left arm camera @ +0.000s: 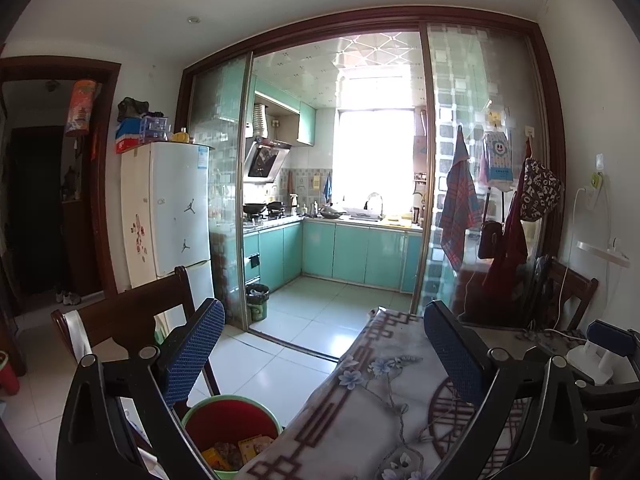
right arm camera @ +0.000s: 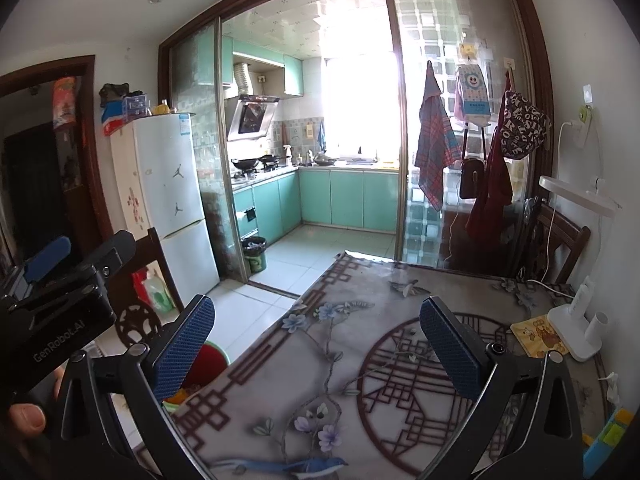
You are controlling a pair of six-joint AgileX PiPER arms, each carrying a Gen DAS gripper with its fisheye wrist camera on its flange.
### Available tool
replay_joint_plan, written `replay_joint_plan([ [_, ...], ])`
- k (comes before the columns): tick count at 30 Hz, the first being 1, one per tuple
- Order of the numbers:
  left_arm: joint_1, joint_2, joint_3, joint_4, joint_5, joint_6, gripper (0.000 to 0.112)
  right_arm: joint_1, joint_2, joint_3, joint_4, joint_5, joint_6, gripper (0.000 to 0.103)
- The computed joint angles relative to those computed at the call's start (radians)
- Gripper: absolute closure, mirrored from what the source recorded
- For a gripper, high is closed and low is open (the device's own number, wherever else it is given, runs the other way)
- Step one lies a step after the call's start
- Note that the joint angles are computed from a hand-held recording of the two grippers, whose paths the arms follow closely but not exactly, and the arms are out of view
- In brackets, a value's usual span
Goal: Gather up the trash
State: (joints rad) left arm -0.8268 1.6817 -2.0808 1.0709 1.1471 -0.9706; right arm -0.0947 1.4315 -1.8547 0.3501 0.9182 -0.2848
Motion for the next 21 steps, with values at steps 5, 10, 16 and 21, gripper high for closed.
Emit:
replay_joint_plan([
  [5,0.009,0.003,-0.001,-0.013,-0.006,0.005,0.012,0.012,0.006,-0.011,-0.011,0.006,0.003,0.000],
  [10,0.019,0.016,-0.023,-0.026,0.000,0.023,0.012,0.023,0.003,-0.008,-0.023,0.001,0.003,0.000],
  [16,0.035,0.033,-0.043,-0.062,-0.003,0.045,0.012,0.025,0.013,-0.017,-0.036,0.009,0.018,0.000],
  [21,0.046,0.042,-0.044,-0.075,-0.012,0.053,0.012,0.025,0.021,-0.022,-0.039,0.013,0.022,0.000],
])
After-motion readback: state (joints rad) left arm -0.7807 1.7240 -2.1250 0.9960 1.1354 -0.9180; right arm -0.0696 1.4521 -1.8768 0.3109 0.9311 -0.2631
